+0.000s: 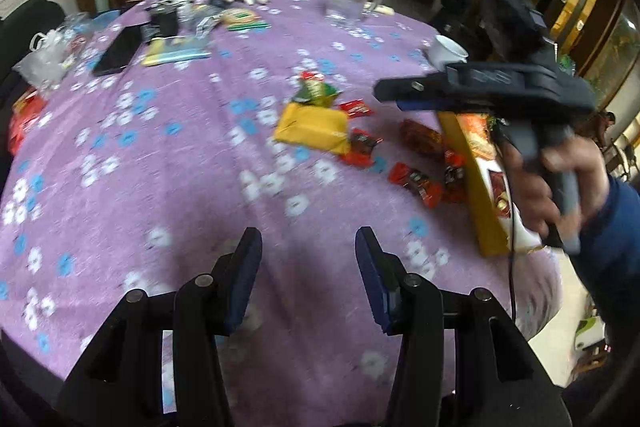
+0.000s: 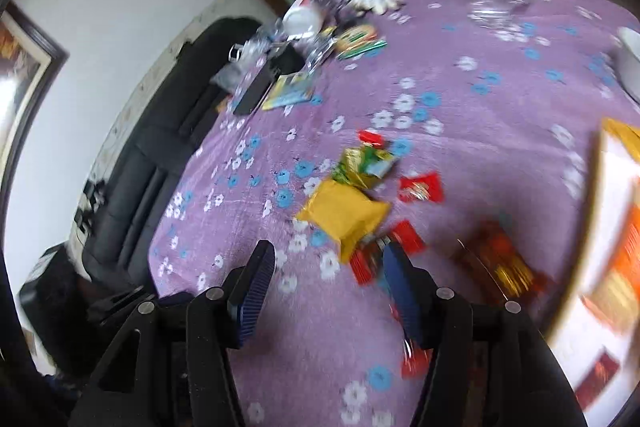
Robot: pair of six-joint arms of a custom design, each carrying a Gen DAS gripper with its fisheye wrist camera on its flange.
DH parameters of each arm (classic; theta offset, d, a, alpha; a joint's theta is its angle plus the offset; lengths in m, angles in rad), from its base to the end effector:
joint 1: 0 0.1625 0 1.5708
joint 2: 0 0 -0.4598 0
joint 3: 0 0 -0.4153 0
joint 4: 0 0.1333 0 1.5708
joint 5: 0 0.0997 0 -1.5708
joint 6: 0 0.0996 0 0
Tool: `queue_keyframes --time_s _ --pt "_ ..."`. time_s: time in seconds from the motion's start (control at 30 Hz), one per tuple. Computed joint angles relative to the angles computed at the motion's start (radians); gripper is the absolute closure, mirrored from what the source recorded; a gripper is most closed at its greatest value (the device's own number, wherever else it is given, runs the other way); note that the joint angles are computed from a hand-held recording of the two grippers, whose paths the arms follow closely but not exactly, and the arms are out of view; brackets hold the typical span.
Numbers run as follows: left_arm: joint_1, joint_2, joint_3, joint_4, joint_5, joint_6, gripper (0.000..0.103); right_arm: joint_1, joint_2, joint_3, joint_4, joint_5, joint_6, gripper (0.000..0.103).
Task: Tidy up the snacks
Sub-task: 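Grasp the yellow pouch with the right tool, then grasp the green-yellow snack packet with the left tool while the right holds the pouch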
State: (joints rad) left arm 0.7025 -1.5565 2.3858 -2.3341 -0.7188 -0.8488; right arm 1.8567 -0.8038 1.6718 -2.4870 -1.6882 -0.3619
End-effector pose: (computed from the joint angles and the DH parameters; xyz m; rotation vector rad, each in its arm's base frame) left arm -0.1572 -0.4059 0.2440 0.0600 2.4243 -0.7805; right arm 0.3118 -0.6295 0.0827 0.9577 -2.8660 0.0660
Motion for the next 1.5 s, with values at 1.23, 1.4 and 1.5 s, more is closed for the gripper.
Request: queue_keyframes --time_s 1.23,1.4,1.5 --pt "0.234 0.193 -0.222 -0.255 -0.134 0.441 0.056 0.011 -0.211 0.296 -0.029 -0.052 -0.004 0.058" --pt "0.291 0.31 -0.313 -0.294 -0.13 0.567 0.041 -0.01 -0.302 0.338 -0.038 -0.037 0.0 0.058" --pt "0.327 0.342 -0.359 -0.256 -0.164 0.593 0.041 -0.026 -0.347 0.377 -0.073 -0.036 0.051 0.058"
